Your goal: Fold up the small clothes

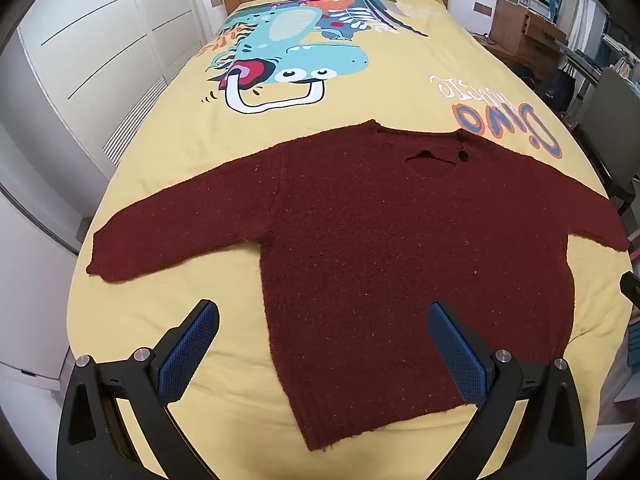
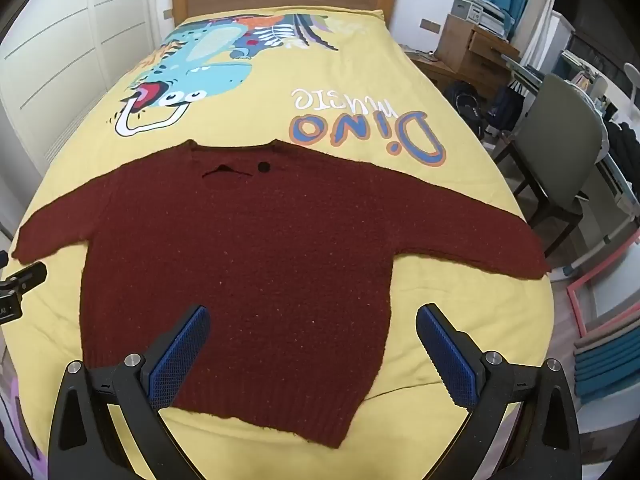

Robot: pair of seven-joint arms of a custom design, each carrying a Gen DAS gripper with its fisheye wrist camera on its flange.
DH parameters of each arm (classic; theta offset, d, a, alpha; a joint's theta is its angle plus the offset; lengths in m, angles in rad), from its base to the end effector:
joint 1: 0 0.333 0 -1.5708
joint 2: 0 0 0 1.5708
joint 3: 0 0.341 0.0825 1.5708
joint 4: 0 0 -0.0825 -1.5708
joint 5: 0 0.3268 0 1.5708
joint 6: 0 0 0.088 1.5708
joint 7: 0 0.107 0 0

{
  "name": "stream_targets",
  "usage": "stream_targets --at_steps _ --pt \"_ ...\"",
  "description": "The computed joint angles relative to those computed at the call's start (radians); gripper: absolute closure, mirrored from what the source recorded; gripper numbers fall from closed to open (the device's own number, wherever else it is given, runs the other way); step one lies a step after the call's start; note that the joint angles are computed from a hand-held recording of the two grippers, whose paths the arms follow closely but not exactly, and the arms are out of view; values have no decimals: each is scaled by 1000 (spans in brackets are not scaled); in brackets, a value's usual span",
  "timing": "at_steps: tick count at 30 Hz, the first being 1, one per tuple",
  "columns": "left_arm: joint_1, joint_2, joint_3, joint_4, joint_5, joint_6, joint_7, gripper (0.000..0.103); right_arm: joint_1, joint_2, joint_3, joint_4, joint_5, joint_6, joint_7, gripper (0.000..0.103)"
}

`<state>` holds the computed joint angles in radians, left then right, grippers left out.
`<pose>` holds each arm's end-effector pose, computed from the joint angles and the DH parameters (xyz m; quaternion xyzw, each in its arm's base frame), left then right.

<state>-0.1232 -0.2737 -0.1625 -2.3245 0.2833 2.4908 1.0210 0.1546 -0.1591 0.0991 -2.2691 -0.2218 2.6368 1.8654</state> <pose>0.4209 -0.1321 0.5446 -0.7091 0.6599 -0.1512 0.1971 0.4625 0.1284 0.5365 -0.7226 0.6358 -0.1998 0.1834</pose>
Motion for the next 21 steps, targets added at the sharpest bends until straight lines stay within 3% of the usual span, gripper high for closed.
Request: stream_targets --at_steps 12,14,15,21 --pt "8 -23 15 -11 -4 -11 36 1 -6 -7 -18 -25 34 22 -50 1" --pt "9 5 -17 11 25 -28 3 1 -10 -8 -5 -12 21 -1 -36 1" --pt "7 8 -17 14 30 -31 1 1 -9 7 13 22 2 -34 -9 0" --pt "1 6 -12 8 48 -31 -4 1 7 9 3 23 -7 -38 -8 1"
